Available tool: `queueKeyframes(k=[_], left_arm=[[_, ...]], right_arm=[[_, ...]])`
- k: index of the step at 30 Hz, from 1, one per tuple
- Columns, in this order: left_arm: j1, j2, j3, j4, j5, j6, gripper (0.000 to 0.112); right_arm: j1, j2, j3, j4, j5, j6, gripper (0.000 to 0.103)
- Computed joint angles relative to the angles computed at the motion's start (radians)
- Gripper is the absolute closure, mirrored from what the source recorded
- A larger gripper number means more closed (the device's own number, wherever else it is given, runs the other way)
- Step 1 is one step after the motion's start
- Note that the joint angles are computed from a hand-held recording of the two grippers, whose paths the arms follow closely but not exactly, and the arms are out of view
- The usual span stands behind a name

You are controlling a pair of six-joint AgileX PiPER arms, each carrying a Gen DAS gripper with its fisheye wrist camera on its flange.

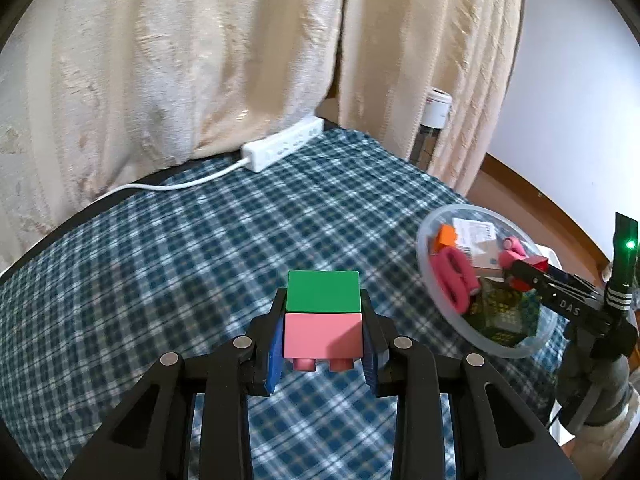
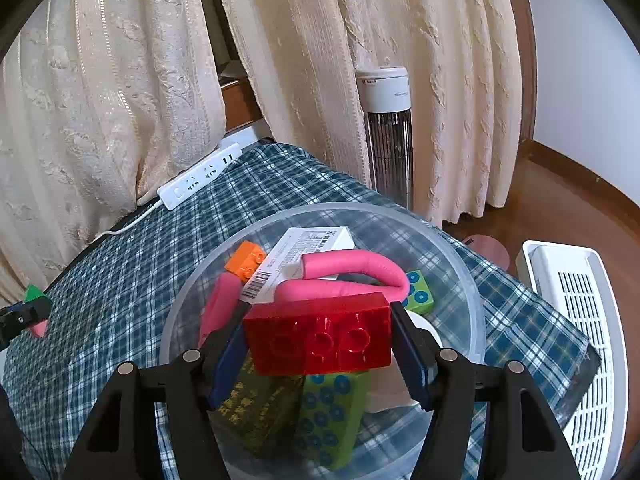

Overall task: Organize objects
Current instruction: 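Carry red brick over bowl with right gripper while left gripper carries pink-and-green block, then drop red brick into bowl with right gripper while left gripper drops pink-and-green block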

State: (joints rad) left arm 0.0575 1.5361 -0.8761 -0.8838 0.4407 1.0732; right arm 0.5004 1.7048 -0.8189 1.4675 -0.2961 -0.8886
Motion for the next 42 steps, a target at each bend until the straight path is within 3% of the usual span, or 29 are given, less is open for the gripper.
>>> queueKeyframes(k=[12,17,32,37,39,41,42], left_arm=[[-0.228,0.087,-0.102,0.177,-0.035,-0.242,0.08],[-0.311,0.146,-0.169,0.26,-0.036,-0.347,0.08],[-0.455,0.301,-0.342,0.398,-0.006,-0.535,0.08],[-0.475,0.338,-0.369,0.346,-0.017,-0.488,0.079],[-0.479,0.353,-0.383,0.32,-0.009,-0.463,0.074],[-0.476,0.364,-0.394,0.292,0.012,-0.439,0.054],[-0.47,0.362,-0.389,0.264,0.015,-0.417,0.051]], right_arm=[[-0.075,-0.131,0.167,-0.602,0.026,0.572,0.031],[-0.089,-0.16,0.22,-0.713,-0.003,0.676,0.03],[-0.245,-0.134,0.291,-1.385,-0.026,1.348,0.03],[-0.234,-0.132,0.292,-1.382,-0.034,1.338,0.03],[-0.235,-0.139,0.295,-1.383,-0.032,1.339,0.03],[-0.238,-0.14,0.3,-1.39,-0.035,1.343,0.03],[-0.237,-0.145,0.303,-1.384,-0.035,1.339,0.03]])
